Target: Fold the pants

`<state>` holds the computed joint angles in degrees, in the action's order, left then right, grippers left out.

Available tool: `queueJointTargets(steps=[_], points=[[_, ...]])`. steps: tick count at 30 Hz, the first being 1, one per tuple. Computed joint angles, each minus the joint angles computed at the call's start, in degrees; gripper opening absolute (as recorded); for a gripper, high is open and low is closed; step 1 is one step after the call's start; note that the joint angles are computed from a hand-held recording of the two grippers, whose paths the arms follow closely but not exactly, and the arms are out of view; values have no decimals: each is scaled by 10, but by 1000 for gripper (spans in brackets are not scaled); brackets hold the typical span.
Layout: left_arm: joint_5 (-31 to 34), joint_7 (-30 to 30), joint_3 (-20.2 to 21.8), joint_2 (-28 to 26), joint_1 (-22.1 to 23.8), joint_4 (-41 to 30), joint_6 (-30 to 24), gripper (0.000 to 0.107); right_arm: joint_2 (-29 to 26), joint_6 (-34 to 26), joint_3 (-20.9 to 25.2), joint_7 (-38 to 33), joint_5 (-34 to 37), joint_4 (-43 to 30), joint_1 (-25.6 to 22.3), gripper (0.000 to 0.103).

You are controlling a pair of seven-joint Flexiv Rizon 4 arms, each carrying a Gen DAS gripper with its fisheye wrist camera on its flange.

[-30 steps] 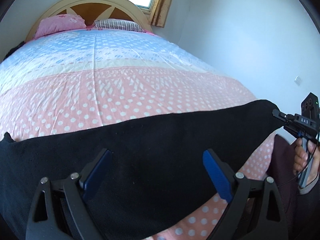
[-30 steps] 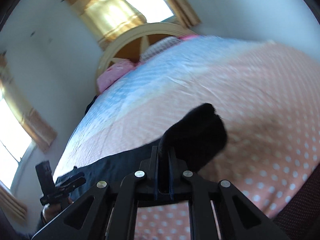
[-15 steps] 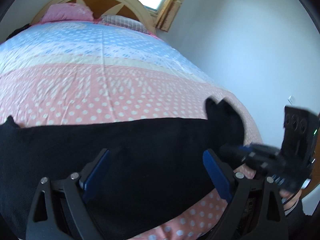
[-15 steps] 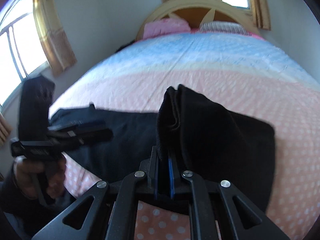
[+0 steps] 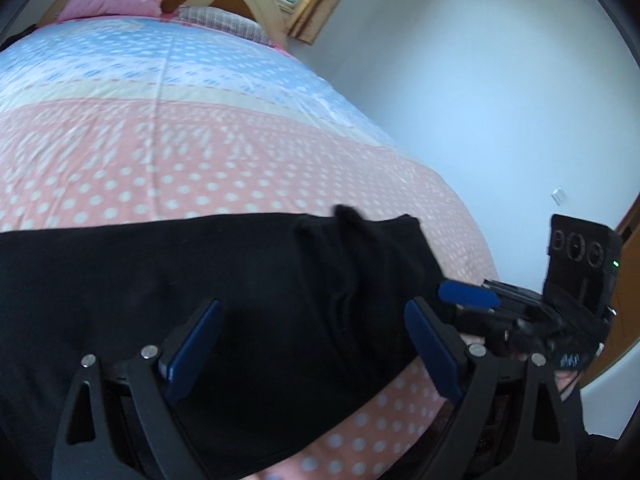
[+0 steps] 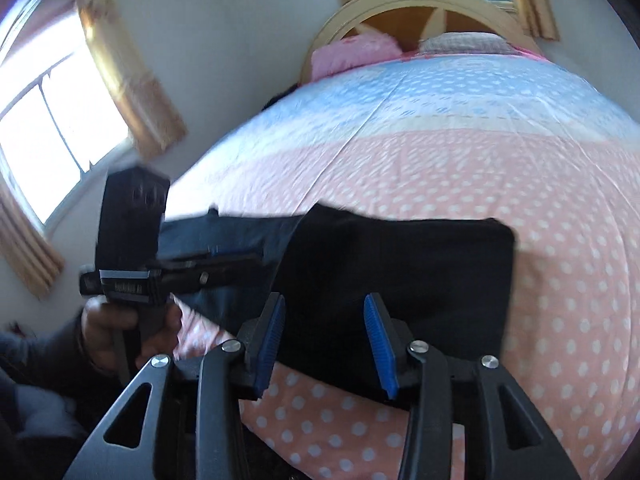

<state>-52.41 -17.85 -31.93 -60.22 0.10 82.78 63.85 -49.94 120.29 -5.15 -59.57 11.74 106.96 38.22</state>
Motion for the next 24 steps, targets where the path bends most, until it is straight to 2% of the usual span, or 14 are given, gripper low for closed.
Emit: queueJointTargets(steps=[2,5,8,9,10,11,13,14,16,19,24], points=[[7,-11,5,-5,-9,-12,-14,94,-4,8,6,18,17,-1,-9,50],[23,-37,21,-13,-26,-36,-41,94,-9,2,-15,31,49,-2,7,50],[35,-56,31,-17,-43,-53,-49,93,-16,31,-6,39,54,-5,0,50],[38,-57,33,-17,-48,-54,-42,86,-15,37,-9,37,60,0,4,50],[44,-58,34,-16,-51,-55,-43,70,-16,43,-16,34,72,0,13,50],[50,-60,36,-15,-54,-56,-44,61,-19,50,-23,30,85,-2,22,50],[69,-68,48,-14,-65,-60,-46,25,-23,65,-20,27,98,-2,21,50],[76,-70,51,-15,-66,-62,-49,15,-28,65,-22,27,105,-11,22,50],[74,-75,44,-13,-59,-57,-46,11,-31,71,-26,22,123,-17,28,51],[54,-77,26,-6,-36,-52,-61,11,-34,84,-28,12,146,-22,32,51],[-4,-45,1,26,7,-19,-59,11,-36,93,-19,-4,160,-30,26,54]])
